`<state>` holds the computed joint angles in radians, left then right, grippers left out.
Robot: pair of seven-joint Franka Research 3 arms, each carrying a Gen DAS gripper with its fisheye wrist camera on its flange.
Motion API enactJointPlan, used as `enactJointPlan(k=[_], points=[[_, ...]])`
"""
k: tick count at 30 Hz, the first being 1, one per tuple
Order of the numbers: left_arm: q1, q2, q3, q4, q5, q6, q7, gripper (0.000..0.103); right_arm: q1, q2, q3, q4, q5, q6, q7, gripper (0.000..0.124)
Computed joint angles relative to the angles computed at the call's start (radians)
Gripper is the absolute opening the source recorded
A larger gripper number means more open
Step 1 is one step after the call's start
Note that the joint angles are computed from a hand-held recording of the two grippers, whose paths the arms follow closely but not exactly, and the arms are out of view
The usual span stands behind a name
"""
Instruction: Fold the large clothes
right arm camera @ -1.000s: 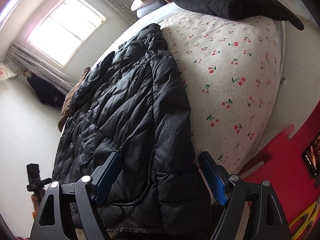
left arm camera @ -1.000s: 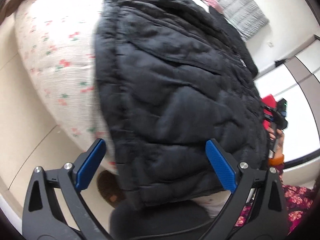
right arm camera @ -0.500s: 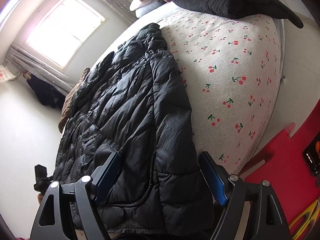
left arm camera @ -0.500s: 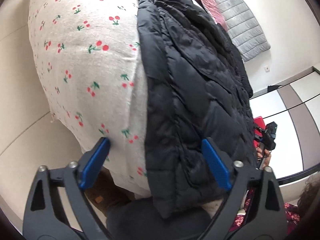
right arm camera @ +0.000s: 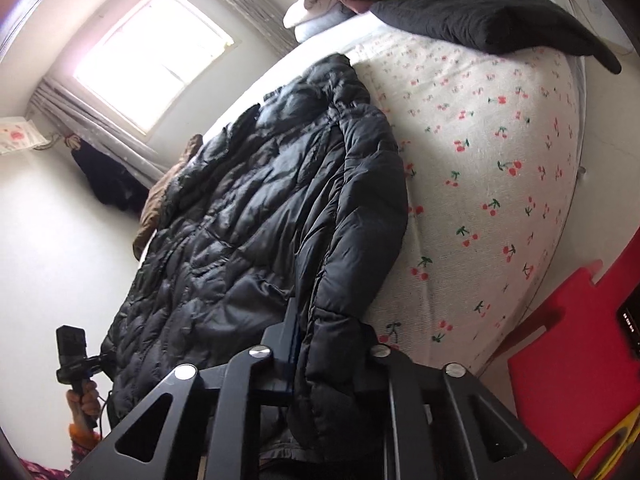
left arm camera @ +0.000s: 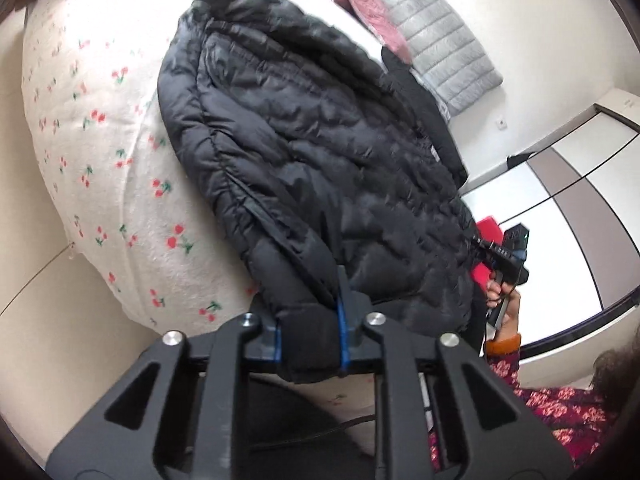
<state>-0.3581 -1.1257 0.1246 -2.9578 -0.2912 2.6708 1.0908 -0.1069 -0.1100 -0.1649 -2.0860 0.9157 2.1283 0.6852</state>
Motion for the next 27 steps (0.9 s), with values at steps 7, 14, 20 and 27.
enactJointPlan(k=[7,14,20,27], points=[[-0.009,-0.031,-0.064,0.038,0.043,0.088,-0.053,0.016,0.018,-0.088,-0.015,-0.040,0.074,0.015,-0.058,0.010],[-0.024,-0.041,-0.090,0.075,0.115,0.145,-0.089,0.015,0.041,-0.160,-0.044,-0.043,0.141,-0.018,-0.102,0.009],[-0.002,-0.107,-0.089,0.083,0.165,0.151,-0.124,0.014,0.054,-0.204,-0.073,-0.030,0.202,-0.058,-0.124,0.009],[0.055,-0.110,-0.057,0.125,0.204,0.152,-0.159,0.014,0.070,-0.142,-0.077,0.078,0.278,-0.067,-0.105,0.009]])
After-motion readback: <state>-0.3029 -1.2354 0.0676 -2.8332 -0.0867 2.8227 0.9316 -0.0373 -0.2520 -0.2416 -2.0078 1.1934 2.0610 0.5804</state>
